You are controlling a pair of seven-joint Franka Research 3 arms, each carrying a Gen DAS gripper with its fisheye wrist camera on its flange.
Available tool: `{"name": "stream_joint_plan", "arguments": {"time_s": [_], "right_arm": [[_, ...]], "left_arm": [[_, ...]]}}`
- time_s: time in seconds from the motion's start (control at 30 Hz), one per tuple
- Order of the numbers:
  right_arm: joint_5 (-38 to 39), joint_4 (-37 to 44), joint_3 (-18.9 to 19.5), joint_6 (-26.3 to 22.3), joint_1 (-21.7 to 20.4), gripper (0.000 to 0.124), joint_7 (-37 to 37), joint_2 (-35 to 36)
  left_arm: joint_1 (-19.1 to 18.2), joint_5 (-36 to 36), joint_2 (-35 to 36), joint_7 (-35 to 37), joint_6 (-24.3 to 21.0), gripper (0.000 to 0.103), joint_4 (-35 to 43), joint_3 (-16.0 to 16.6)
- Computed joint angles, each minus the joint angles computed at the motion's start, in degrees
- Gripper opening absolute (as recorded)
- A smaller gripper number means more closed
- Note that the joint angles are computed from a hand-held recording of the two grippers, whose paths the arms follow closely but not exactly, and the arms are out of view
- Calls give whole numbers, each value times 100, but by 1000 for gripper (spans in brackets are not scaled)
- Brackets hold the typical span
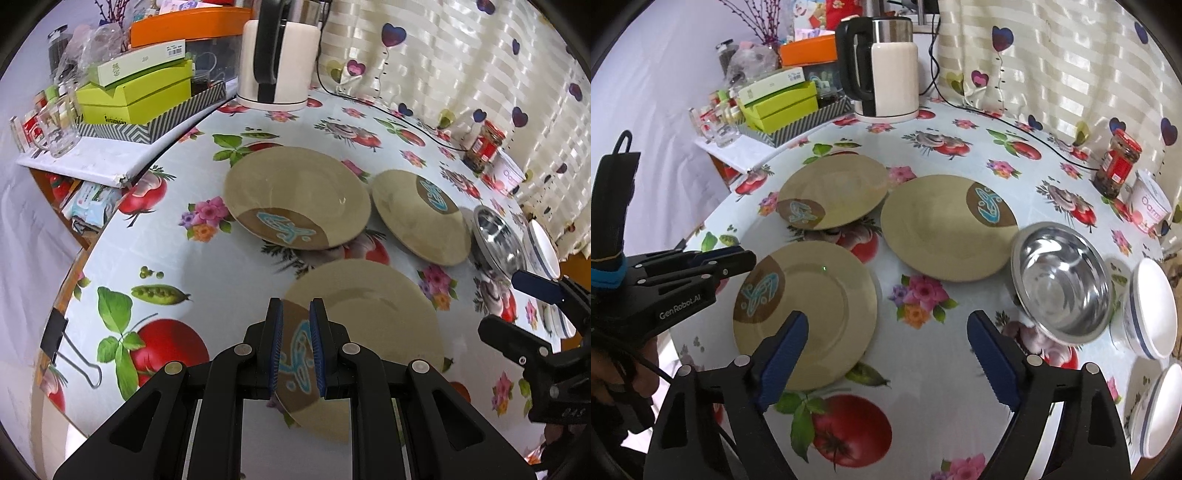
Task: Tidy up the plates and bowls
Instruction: 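Move the left gripper to the rim of the nearest beige plate and close, then lift the beige plate with the left gripper and carry it over another plate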
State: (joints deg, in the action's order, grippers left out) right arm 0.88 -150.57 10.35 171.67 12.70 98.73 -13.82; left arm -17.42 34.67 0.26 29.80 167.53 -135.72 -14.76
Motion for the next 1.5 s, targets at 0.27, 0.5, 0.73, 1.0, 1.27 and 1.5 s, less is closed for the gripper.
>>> {"name": "stream_joint_plan", "arguments": {"time_s": [0.27,0.5,0.73,1.0,1.27,1.5], "right_arm": [[14,466,-165,-9,89,78,-235,398],[255,998,-353,-87,264,75,-591,882],[745,1615,-502,-293,431,61,-1117,1418],[1322,2507,-513,-574,422,45,-1765,2138],[1935,3341,-454,-901,315,36,-2250,2873],[2161,3803,-436,-1122,246,33,-2355,3297]], "left_arm": [[118,-294,126,201,292,15,25,108],[184,-412,296,271,415,15,146,198],[279,-815,536,594,504,15,300,260],[526,-1855,852,1509,812,15,480,63],[897,-2694,1144,2166,996,15,629,-305],[901,-2832,1277,2245,1028,15,720,-266]]}}
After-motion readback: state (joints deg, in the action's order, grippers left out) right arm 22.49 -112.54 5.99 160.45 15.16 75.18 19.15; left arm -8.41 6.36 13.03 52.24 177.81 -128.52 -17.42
